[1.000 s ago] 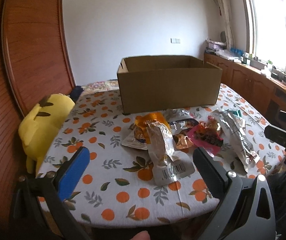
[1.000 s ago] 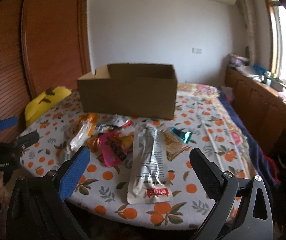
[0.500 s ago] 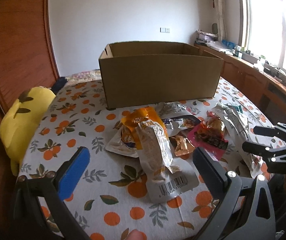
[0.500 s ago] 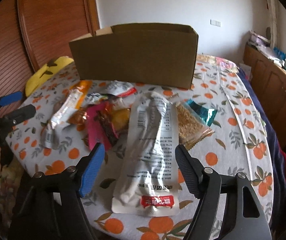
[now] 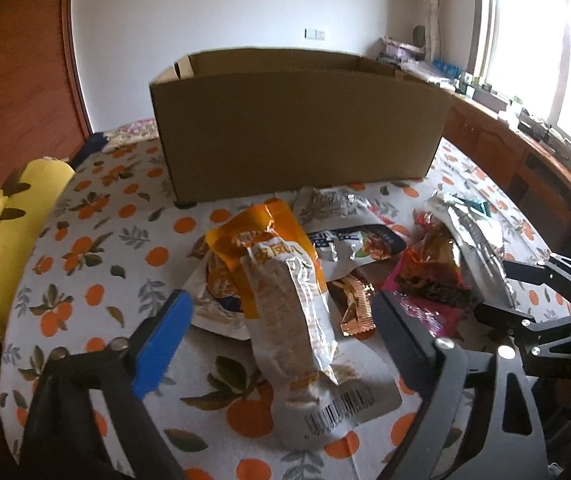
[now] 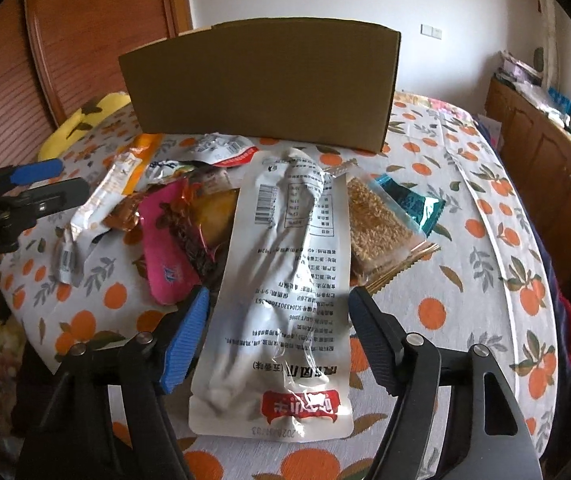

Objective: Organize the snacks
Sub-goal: 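Grasp the orange-white snack bag with the left tool while the right tool grasps the white pouch, then lift both bags over the cardboard box and open both tools to drop them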

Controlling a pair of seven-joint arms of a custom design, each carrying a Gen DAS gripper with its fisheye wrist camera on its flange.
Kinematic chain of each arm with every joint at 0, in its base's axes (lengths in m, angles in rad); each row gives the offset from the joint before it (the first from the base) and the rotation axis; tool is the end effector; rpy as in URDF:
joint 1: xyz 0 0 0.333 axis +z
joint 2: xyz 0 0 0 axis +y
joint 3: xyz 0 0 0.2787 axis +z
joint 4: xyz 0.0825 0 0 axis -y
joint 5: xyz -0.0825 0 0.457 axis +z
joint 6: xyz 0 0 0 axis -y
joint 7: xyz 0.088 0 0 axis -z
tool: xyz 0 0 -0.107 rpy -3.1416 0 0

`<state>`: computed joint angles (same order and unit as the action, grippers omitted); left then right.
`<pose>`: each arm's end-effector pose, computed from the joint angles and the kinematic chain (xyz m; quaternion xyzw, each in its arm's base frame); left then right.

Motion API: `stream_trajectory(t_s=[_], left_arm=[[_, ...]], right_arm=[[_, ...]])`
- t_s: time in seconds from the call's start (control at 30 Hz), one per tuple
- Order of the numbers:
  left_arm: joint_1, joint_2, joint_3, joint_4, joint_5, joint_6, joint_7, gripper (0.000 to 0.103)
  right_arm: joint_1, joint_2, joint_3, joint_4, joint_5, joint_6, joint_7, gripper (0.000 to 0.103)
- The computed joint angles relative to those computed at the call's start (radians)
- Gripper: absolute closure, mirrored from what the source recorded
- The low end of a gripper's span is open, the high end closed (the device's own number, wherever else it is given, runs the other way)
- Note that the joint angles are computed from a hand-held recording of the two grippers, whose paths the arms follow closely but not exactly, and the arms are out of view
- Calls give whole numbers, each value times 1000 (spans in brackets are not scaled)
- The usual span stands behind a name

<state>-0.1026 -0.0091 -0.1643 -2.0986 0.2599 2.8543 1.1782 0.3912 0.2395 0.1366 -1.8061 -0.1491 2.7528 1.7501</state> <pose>0.6276 -0.1862 0.4396 -0.6227 0.6848 -0.2964 0.2356 0.6274 0.3661 0.4258 -0.7937 0.4982 -0.1779 0.3002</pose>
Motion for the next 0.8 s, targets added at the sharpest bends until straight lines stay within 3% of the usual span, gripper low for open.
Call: stream_trajectory(t_s=[0.23, 0.37, 0.5, 0.53, 0.57, 0.6, 0.8], left_arm=[[-8, 55, 13, 57, -27, -50, 7, 31], [-6, 84, 13, 80, -126, -68, 74, 28], [-19, 95, 26, 88, -103, -65, 61, 28], [-21, 93, 25, 84, -105, -61, 67, 33], [-21, 85, 24, 72, -115, -44, 85, 49], [-23, 83, 24, 70, -112, -43, 85, 54], [-20, 33, 19, 18, -113, -8, 92, 63]], right_arm=[[1, 23, -1, 22, 1, -20, -6, 30], [2, 35, -4, 37, 2, -19, 6, 30], [12, 41, -13, 45, -27, -18, 31, 30], [19, 42, -21, 47, -47, -18, 50, 34], [14, 37, -17, 39, -42, -12, 48, 35], [9, 35, -14, 35, -34, -6, 46, 35], [-28, 3, 20, -8, 69, 24, -22, 38]])
